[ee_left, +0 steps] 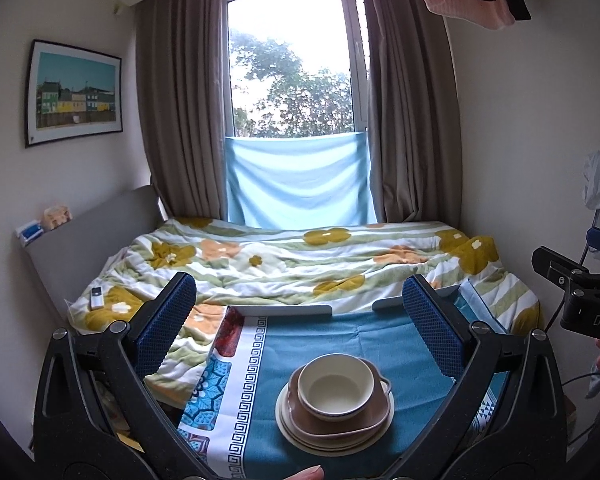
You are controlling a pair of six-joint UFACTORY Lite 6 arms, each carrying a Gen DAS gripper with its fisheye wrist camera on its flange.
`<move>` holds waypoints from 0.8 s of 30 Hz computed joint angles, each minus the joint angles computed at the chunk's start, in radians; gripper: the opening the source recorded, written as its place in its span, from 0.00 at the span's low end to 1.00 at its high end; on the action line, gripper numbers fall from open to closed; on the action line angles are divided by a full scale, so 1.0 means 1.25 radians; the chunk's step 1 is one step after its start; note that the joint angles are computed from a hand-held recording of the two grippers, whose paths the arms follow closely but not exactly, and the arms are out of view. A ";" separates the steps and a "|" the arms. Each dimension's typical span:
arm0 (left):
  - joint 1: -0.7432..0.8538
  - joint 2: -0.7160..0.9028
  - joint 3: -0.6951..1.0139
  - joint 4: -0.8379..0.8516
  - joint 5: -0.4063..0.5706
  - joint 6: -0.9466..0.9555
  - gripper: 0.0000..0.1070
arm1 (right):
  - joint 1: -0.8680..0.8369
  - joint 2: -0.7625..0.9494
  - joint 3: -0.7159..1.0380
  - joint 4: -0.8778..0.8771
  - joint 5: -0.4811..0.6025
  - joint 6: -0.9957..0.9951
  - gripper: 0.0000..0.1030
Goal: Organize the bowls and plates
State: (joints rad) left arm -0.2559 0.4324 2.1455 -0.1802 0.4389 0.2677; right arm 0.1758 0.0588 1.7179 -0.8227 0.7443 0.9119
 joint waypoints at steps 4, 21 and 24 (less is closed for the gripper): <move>0.000 0.007 0.012 0.006 0.005 -0.003 0.96 | 0.006 0.009 0.010 -0.007 0.007 0.004 0.99; 0.008 0.014 0.016 -0.013 0.000 0.014 0.96 | 0.011 0.023 0.025 -0.025 0.020 0.021 0.99; 0.008 0.019 0.023 -0.013 0.003 0.015 0.96 | 0.012 0.023 0.025 -0.027 0.019 0.023 0.99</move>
